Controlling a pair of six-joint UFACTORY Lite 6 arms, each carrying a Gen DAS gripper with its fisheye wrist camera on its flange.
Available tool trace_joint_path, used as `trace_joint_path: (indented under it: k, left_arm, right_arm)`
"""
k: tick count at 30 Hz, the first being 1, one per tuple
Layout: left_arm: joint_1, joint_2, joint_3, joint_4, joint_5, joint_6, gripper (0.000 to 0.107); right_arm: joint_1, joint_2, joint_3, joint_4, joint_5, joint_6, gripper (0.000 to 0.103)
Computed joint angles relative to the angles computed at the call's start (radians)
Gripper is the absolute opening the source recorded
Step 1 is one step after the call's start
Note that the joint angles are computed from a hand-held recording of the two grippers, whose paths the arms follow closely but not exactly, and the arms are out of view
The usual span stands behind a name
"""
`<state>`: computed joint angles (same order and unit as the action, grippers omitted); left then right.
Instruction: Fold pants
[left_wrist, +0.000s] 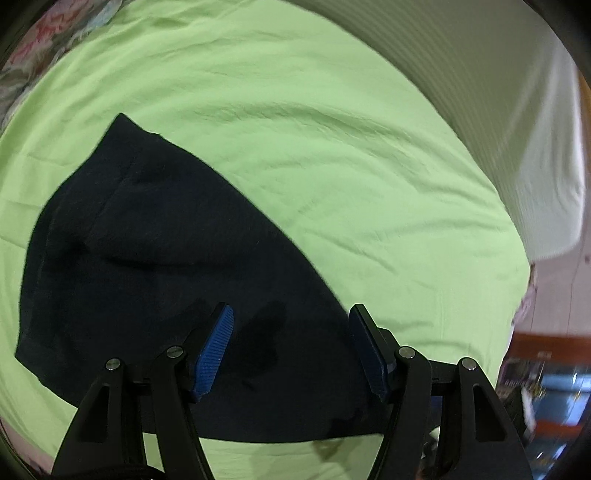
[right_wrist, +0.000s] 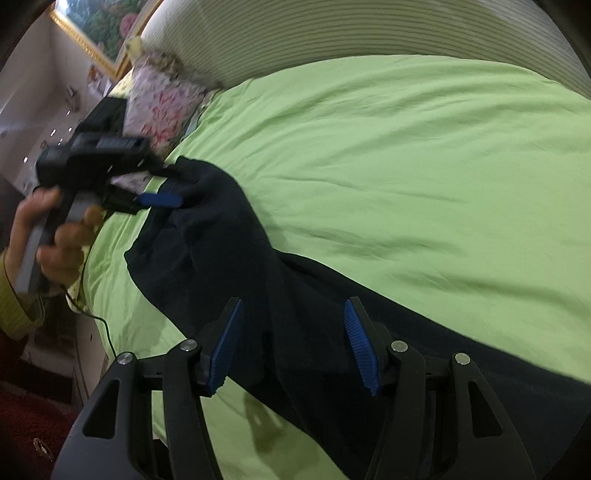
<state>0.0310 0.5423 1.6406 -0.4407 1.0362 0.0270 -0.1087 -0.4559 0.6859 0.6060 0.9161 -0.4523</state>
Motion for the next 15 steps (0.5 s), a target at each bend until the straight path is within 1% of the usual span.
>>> trace_joint_path:
  k: [4, 6, 11, 12, 13, 14, 15]
  left_arm:
    - [-0.063, 0.175, 0.229, 0.132, 0.071, -0.204, 0.066]
    - [-0.100, 0.270, 0.354, 0.208, 0.124, -0.308, 0.066]
    - [-0.160, 0.505, 0.664, 0.316, 0.253, -0.454, 0.065]
    - [-0.165, 0.545, 0.711, 0.326, 0.274, -0.466, 0.064]
    - [-0.169, 0.570, 0.739, 0.333, 0.286, -0.469, 0.059]
    - [-0.174, 0.587, 0.755, 0.349, 0.287, -0.474, 0.056]
    - [-0.178, 0.576, 0.733, 0.360, 0.267, -0.470, 0.053]
  right_arm:
    - [0.069, 0.096, 0.036, -0.005, -0.048, -0.006, 0.058]
    - [0.088, 0.146, 0.052, 0.010, -0.058, -0.031, 0.058]
    - [0.127, 0.235, 0.075, 0.030, -0.080, -0.075, 0.058]
    - [0.129, 0.246, 0.077, 0.040, -0.080, -0.085, 0.058]
    - [0.130, 0.256, 0.078, 0.052, -0.081, -0.098, 0.058]
    - [0.134, 0.268, 0.078, 0.062, -0.082, -0.112, 0.058]
    - [0.142, 0.280, 0.080, 0.066, -0.085, -0.119, 0.058]
